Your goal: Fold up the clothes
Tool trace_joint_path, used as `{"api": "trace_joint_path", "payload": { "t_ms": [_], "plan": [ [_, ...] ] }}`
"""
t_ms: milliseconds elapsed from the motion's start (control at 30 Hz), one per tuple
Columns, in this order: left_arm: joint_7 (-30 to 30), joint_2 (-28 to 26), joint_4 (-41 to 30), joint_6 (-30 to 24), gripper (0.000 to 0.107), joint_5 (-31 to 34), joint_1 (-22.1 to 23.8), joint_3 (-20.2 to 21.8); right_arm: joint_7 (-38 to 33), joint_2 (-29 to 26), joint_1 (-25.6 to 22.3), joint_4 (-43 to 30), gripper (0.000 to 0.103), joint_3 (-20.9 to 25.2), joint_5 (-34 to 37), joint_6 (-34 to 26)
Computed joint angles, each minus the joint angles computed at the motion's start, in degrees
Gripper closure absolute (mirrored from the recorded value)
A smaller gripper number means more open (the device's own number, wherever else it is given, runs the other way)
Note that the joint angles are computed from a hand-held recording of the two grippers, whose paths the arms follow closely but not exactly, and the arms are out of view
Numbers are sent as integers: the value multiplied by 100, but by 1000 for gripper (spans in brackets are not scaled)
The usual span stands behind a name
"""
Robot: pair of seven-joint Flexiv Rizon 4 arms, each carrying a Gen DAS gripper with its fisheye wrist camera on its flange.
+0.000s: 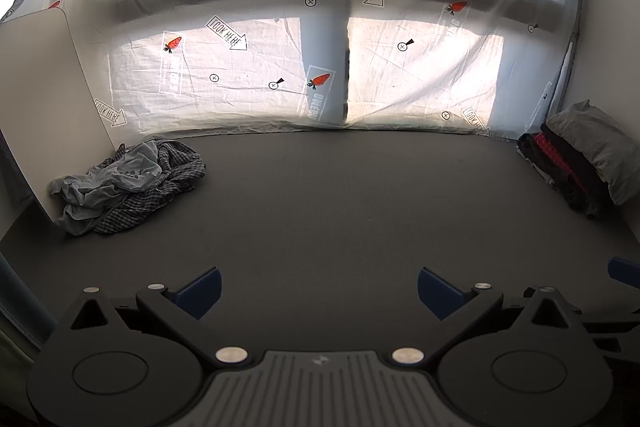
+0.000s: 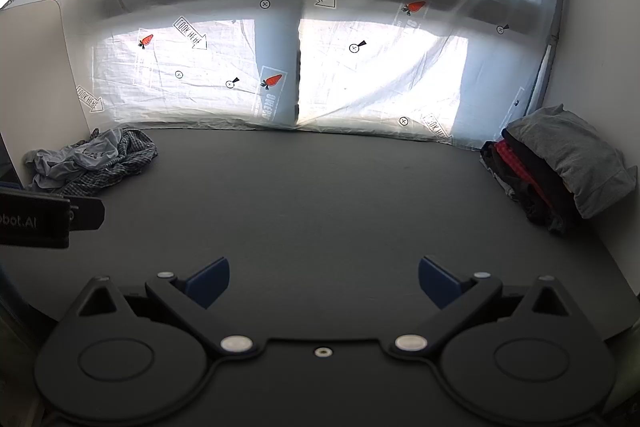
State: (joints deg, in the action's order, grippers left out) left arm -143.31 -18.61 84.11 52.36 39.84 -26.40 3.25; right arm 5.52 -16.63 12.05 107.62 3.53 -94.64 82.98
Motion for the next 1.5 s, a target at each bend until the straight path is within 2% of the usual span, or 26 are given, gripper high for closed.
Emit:
{"api": "trace_joint_path", "payload": {
  "t_ms": [700,867,1500],
  "plan": [
    [43,-66,-38,50,4,-2,-7,28,-61,-58,-11,-86,1,-38,70,31],
    [43,-86,-55,53,4,-4,-14,34,82,-53,-59,-85,1,-23,-94,55],
    [163,-144,-95,47,4,-78,-11,66,-76,-129,-27,-119,1,-60,116,61]
  ]
}}
